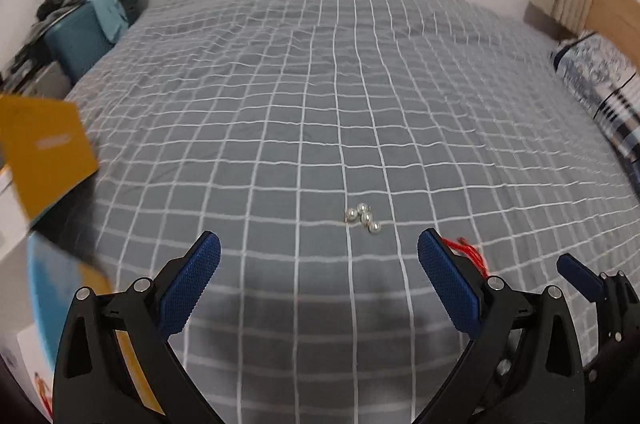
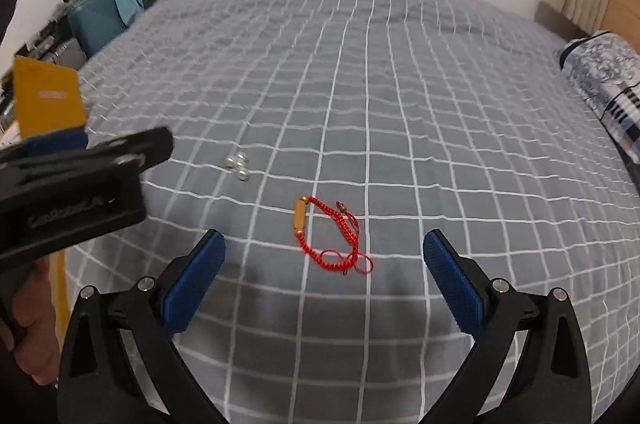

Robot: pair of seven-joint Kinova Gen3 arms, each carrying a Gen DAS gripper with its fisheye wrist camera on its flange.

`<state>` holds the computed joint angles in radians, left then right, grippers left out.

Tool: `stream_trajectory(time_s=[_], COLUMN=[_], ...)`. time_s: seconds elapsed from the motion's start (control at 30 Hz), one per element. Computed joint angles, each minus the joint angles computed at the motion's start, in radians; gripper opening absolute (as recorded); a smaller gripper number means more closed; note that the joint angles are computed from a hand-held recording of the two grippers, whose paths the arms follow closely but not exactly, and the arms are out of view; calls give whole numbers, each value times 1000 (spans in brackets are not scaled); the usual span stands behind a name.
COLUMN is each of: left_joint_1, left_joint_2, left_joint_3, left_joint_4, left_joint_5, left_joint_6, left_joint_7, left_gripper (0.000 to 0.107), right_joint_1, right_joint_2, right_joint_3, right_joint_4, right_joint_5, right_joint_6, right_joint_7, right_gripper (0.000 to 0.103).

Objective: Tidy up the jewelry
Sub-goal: 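Withdraw both open tools from the box back over the bed, then grasp the red string bracelet with the right tool while the left tool grasps the pearl earrings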

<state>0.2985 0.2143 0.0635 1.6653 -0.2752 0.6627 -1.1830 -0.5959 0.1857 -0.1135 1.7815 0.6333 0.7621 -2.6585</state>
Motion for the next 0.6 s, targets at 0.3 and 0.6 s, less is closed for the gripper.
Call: stream_trajectory(time_s=[0.3,0.6], left_joint_1=[-14,5], left_joint_2=[197,266], left_joint_3=[3,-33], left_joint_4=[-115,-156], left_joint_5=[103,142], left_joint_6=[-8,-12], left_joint_7=[-101,-70], left_gripper=[97,83], right_joint_1=[60,100], right_joint_2=[115,149], right_joint_3=[41,66], right_joint_4=[-66,-65], right_joint_5=[-104,-237], right_joint_6=[-27,-74], right_joint_7=[179,282], right_gripper=[88,69])
